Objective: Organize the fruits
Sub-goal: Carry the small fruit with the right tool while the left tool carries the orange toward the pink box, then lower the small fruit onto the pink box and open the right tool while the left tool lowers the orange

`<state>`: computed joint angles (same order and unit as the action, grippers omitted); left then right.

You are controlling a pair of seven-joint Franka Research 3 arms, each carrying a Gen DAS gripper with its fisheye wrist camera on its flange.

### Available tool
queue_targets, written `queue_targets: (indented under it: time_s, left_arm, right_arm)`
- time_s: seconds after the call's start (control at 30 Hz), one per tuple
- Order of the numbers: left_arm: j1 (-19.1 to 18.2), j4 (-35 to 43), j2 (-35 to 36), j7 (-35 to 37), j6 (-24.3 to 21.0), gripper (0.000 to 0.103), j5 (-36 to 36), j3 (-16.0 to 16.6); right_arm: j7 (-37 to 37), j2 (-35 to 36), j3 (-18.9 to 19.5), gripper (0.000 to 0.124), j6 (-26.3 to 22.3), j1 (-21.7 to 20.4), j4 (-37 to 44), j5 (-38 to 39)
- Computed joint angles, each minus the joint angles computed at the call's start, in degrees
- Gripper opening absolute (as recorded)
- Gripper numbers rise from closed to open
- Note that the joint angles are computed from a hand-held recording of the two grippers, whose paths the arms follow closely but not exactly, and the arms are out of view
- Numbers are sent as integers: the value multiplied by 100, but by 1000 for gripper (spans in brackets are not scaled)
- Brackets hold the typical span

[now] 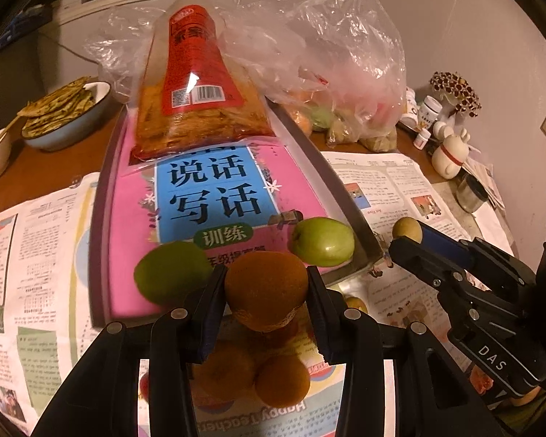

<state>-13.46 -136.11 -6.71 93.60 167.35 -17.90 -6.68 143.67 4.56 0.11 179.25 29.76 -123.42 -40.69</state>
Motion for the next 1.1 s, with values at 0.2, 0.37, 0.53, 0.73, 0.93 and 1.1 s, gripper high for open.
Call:
queue_targets:
  time_s: [0.2, 0.37, 0.53, 0.73, 0.93, 1.1]
  left_arm:
    - [49, 157, 184, -70, -55, 43, 97, -83]
    - [117, 265, 301, -60, -88, 44, 113, -151]
    - [173, 427, 460, 49, -166, 44, 59, -218]
    - [321, 624, 684, -51, -296, 44, 229, -332]
    - [423, 736, 799, -62, -310, 44, 233, -428]
    - [458, 747, 816, -185, -289, 44, 383, -457]
  right_arm:
    - [-13, 10, -41, 24, 51, -41, -66, 19]
    - [-286, 55, -35, 24, 79, -37, -82, 219]
    - [-564, 113, -90, 24, 51, 63, -66, 494]
    - [-992, 228, -136, 24, -9, 182, 23, 849]
    - [-1277, 317, -228, 24, -44, 343, 80, 1099]
    - [-1160, 385, -451, 24, -29, 579, 130, 956]
